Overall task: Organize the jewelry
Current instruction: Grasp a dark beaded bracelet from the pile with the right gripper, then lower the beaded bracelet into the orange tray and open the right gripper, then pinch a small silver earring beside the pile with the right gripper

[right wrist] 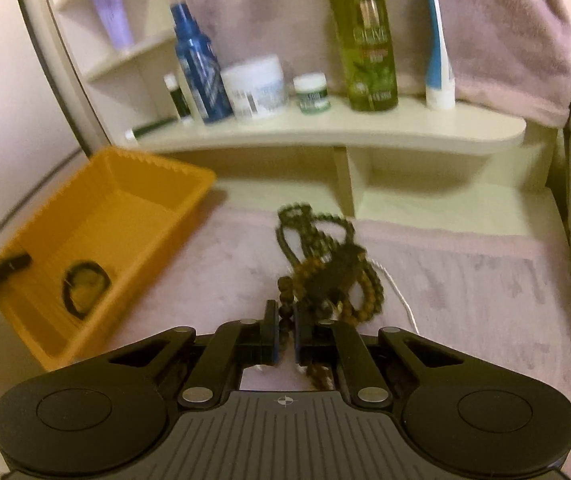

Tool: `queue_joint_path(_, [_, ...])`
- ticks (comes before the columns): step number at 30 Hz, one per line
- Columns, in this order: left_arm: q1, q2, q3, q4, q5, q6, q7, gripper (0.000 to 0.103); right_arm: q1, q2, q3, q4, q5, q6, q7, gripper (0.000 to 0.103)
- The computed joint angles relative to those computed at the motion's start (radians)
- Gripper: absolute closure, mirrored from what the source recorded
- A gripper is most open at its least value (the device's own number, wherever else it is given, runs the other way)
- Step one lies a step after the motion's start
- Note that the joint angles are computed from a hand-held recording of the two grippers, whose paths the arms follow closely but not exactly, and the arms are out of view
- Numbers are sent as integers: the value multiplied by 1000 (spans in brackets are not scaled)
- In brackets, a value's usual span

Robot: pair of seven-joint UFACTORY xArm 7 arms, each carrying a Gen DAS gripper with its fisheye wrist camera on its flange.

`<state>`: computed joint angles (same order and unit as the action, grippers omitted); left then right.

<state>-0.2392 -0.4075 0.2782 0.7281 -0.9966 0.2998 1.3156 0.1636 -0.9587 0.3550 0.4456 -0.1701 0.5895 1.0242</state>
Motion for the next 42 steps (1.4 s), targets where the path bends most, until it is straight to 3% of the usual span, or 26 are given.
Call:
queue_joint_path(5, [2,-1,-1,-2,1,1,-1,85,-14,39,-8,41,2,-92,4,96])
queue_joint_path(15, [1,-10,-1,-7,7,0,-6,86,63,328,-39,156,74,-453,-76,96])
queue_joint_path(23, [-3,-17,5,-10,16,1,-13,86,143,588,-26,295,104,-522,-154,95])
queue_joint_path(24, [-4,-17,5,-11,16,0,-13,86,141,604,-20,306,102,-521,-152,92])
queue_joint_path(27, [-5,-21,8,-13,19,1,-15,86,72,606,46,312,57,-526,-91,67])
queue_joint_path(29, [-6,-22,9,-14,21,1,-17,86,34,571,76,292,35,-532,-47,65])
queue_joint_path(34, [-10,-26,13,-15,23,1,-20,86,-96,347,147,207,-11,-417,99,65])
queue_joint_path(42, [-13,-28,15,-16,31,1,-29,86,-95,-85,79,53,-18,-2,206,65])
